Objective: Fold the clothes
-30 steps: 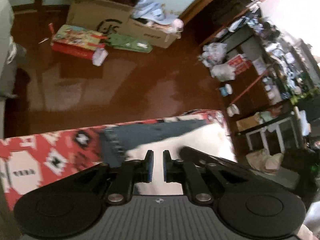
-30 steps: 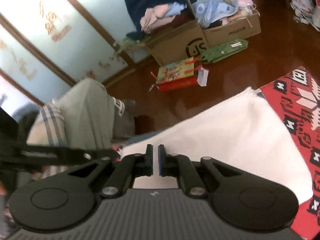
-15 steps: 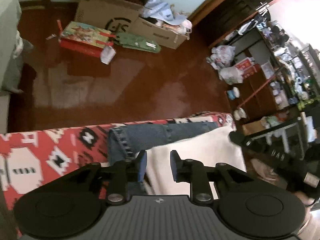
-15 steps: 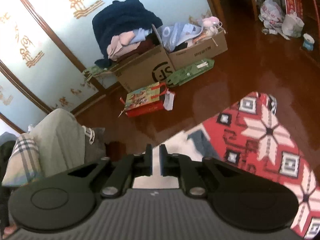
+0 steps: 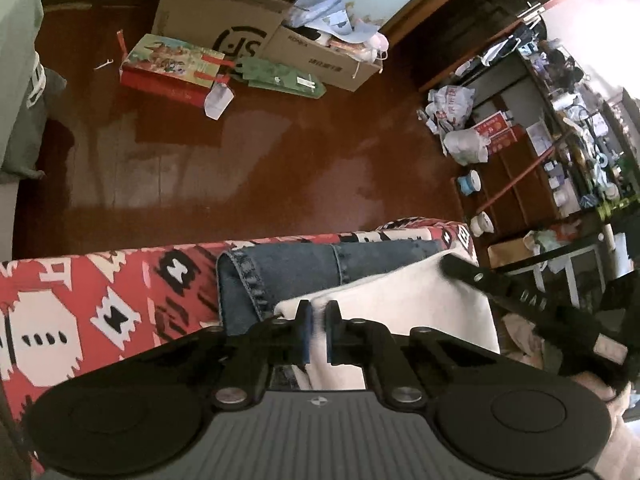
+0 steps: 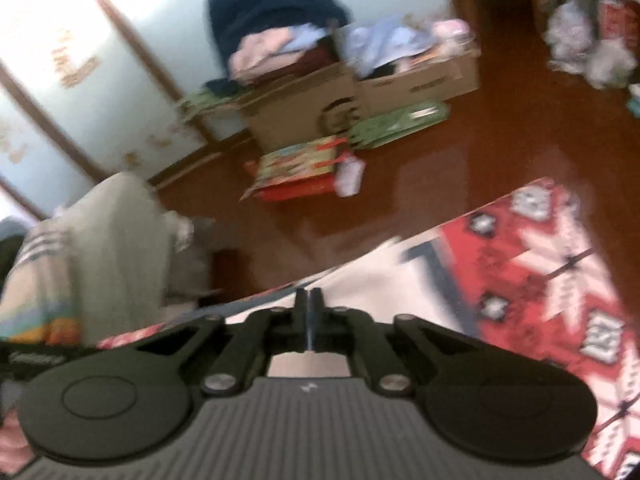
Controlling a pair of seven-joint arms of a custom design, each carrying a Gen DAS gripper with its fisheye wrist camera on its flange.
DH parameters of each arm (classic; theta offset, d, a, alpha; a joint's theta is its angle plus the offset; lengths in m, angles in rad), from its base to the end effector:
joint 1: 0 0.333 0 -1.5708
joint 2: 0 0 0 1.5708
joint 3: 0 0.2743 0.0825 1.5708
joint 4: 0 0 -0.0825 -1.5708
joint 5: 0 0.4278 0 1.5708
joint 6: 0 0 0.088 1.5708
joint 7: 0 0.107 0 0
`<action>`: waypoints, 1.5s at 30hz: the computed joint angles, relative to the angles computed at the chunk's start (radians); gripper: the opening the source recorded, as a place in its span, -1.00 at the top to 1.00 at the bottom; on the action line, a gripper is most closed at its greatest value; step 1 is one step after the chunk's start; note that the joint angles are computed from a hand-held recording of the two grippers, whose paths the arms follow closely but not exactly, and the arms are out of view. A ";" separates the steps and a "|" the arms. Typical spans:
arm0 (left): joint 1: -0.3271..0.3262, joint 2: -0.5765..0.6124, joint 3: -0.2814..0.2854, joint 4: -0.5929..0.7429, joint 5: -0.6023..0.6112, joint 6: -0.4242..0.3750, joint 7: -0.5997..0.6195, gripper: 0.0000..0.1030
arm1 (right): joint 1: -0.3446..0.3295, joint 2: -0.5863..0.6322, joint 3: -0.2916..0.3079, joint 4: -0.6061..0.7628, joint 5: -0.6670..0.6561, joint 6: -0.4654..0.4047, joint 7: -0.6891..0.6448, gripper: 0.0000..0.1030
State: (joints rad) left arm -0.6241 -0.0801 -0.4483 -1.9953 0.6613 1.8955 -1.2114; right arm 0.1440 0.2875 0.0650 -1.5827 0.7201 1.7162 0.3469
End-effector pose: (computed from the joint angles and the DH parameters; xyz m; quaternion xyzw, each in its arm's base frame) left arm 0.3153 -0.4919 0.4490 -0.9455 0.0414 -0.2871 0.1479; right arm 0.6409 0.1951 0.4297 -0.9222 0.1421 0.1659 0.3191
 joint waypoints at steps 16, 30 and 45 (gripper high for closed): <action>0.018 -0.046 0.001 -0.062 -0.019 0.070 0.013 0.86 | 0.011 -0.046 0.008 -0.029 -0.073 -0.204 -0.068 0.88; 0.032 -0.092 0.002 -0.114 -0.041 0.127 0.061 0.78 | -0.044 0.051 -0.002 0.092 0.070 -0.007 0.158 0.81; 0.037 -0.112 0.002 -0.117 -0.084 0.137 0.160 0.65 | -0.084 0.091 -0.008 0.105 0.129 0.033 0.234 0.87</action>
State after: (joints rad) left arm -0.5871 -0.1920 -0.4462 -2.1119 0.5770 2.0325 -1.0517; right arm 0.0603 0.3786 0.0569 -1.4775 0.8494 1.7491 0.5806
